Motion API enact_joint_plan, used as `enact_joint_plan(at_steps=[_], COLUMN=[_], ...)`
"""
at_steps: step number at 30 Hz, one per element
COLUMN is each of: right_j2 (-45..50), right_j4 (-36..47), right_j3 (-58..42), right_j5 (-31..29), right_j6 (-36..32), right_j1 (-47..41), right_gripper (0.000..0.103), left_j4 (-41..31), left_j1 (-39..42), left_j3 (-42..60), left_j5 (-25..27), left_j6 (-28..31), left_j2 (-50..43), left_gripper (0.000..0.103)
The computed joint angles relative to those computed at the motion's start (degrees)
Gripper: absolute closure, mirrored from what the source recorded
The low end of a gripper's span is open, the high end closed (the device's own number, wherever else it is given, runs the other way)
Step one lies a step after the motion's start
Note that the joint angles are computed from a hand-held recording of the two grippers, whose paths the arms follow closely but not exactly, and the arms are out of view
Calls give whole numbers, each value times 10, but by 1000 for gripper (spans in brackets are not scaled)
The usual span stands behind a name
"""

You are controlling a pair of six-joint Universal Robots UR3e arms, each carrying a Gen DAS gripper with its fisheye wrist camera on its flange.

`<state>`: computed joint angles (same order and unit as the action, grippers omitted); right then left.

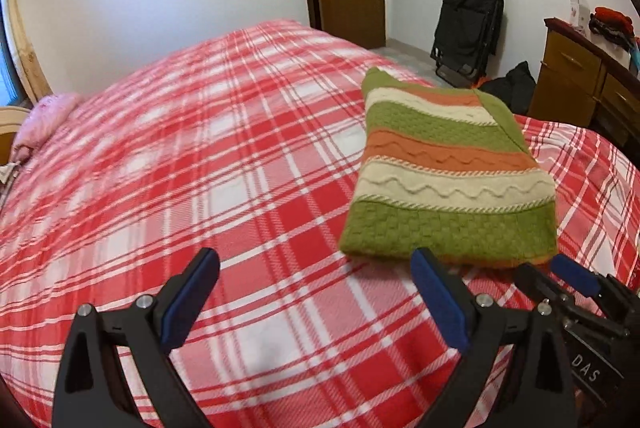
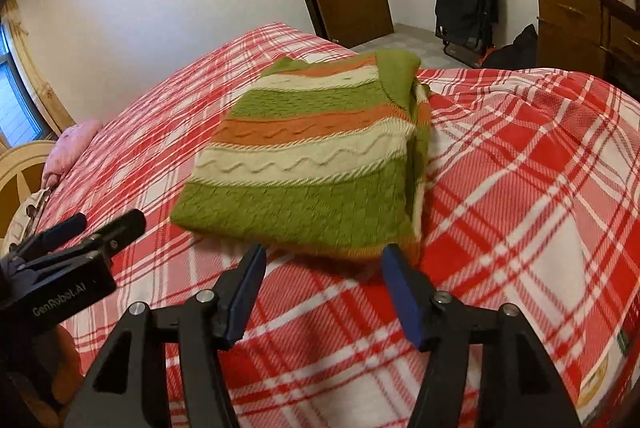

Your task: Fold small clothes

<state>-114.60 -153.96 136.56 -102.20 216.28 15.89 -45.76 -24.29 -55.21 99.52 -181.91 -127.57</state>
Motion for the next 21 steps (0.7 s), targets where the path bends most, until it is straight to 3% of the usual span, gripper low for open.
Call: enact_joint_plan(at_steps=[6, 13, 21], right_j2=[-14, -43, -22], right_j4=[30, 125, 241], right_j3=[-16, -63, -168], right_j5=[-39, -132, -344], right_j6=[35, 84, 188], right_j1=[52, 145, 295], right_gripper=[42, 42, 42], left_j4=[57, 94, 127], left_j1=[-2, -15, -18], left_j3=[-85, -138, -187], left_j5=[17, 34, 19], left_j6=[0, 4, -3], left_j2=[57, 100, 157], left_gripper=[3, 2, 0])
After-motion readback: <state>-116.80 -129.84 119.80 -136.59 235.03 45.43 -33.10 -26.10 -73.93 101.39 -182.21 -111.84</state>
